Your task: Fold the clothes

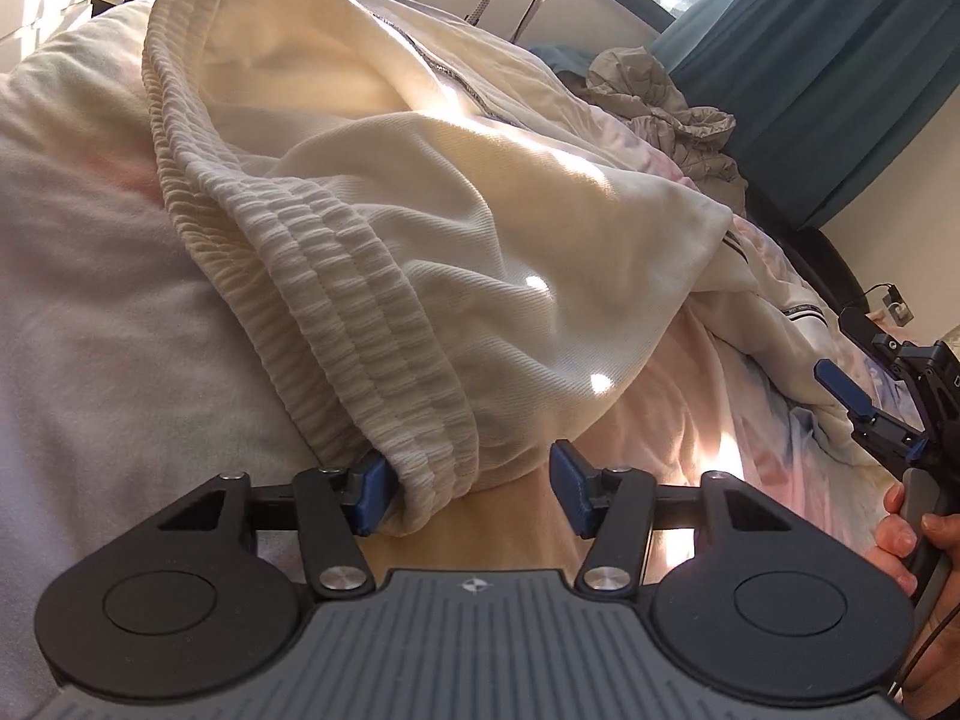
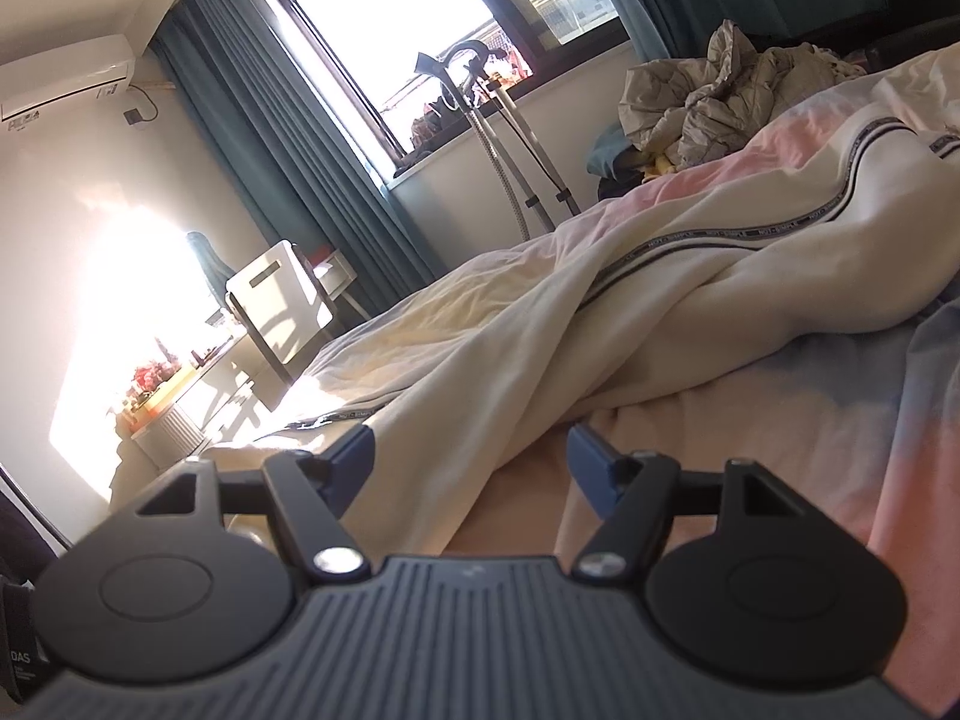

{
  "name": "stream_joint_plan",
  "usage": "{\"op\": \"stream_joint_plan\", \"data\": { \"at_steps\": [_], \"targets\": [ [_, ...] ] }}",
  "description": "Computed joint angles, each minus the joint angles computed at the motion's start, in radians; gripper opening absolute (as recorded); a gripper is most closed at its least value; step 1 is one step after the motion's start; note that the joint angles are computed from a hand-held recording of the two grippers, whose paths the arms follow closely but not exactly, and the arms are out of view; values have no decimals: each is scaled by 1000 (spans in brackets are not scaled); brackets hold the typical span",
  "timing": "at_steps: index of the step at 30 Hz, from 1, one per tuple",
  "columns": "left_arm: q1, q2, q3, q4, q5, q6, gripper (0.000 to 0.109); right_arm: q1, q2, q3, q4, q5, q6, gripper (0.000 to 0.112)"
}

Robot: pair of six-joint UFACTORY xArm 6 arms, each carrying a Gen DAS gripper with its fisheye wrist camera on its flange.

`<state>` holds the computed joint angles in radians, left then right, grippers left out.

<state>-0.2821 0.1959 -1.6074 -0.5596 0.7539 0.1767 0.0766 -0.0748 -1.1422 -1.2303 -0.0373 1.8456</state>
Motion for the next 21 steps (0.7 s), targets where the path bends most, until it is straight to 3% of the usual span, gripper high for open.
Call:
{"op": "stream_joint_plan", "data": {
  "at_steps": [8, 12, 15, 21],
  "targets": [
    [81, -91, 5, -132, 14, 87, 7, 1, -11, 3, -24, 16, 18, 72],
    [131, -132, 0, -134, 47, 88, 7, 4, -13, 1, -27, 31, 22, 72],
    [170, -144, 21, -84, 101, 77, 8, 1, -16, 1, -27, 33, 28, 72],
    [226, -130, 41, -106, 207, 82, 13, -5, -28, 8, -43, 32, 56, 72]
  ]
}}
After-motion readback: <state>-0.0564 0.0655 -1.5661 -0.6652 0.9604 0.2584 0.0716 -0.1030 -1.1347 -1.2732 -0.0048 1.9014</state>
